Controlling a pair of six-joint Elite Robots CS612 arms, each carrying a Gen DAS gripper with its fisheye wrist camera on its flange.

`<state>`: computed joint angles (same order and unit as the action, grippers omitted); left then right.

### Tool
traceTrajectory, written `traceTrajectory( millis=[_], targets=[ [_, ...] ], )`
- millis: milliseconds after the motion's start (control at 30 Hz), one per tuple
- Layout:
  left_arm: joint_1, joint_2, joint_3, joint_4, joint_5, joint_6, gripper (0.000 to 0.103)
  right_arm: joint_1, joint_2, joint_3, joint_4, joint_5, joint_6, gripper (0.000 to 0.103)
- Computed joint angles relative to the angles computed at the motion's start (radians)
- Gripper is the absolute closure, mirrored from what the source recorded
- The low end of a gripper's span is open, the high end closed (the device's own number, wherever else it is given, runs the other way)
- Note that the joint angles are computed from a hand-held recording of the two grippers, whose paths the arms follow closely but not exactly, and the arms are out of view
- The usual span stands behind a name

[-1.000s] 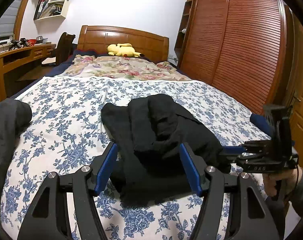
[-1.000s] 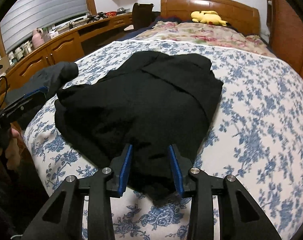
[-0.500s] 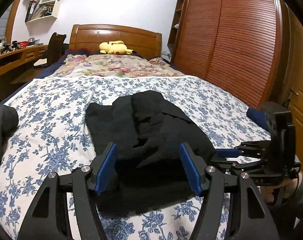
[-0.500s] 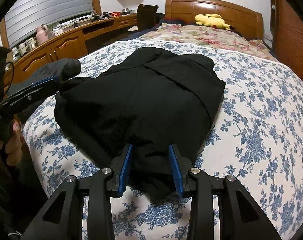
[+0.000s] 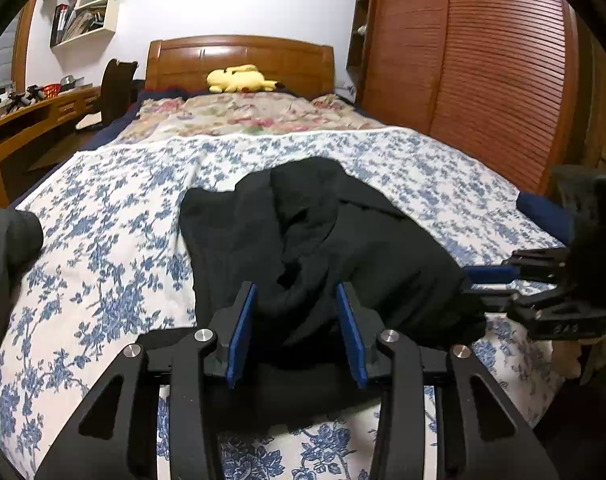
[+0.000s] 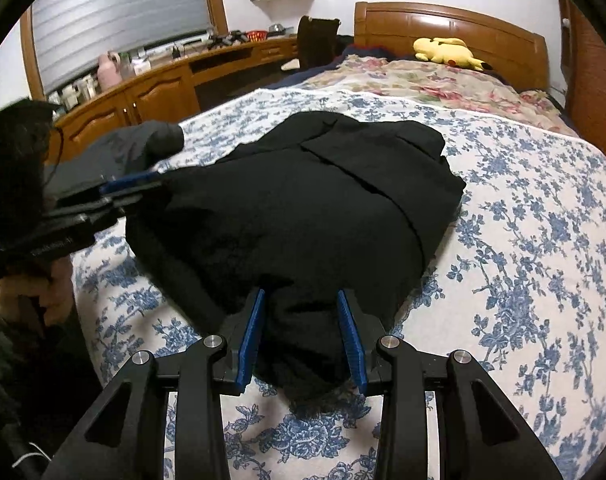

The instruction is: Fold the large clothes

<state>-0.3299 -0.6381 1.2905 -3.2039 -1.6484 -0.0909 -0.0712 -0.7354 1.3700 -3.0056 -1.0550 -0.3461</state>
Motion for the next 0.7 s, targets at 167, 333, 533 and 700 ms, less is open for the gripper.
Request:
traceTrajectory(
  millis=[167,333,533,700],
  targets=[
    [-0.004,-0.008,0.006,0.022,-0.009,0.014,0.087,-0.005,0.002,0.002,-0.036,0.004,0.020,0.064],
    [-0.011,-0.032,0.037,-0.009,0.023,0.009,0.094,-0.009,0.005,-0.005,-0.037,0.008,0.051,0.064],
    [-0.012,-0.068,0.096,-0.056,0.090,-0.004,0.096,-0.011,0.010,-0.007,-0.096,0.043,0.084,0.064],
    [-0.008,-0.085,0.130,-0.057,0.138,-0.014,0.097,-0.012,0.015,-0.009,-0.109,0.064,0.092,0.064]
  ],
)
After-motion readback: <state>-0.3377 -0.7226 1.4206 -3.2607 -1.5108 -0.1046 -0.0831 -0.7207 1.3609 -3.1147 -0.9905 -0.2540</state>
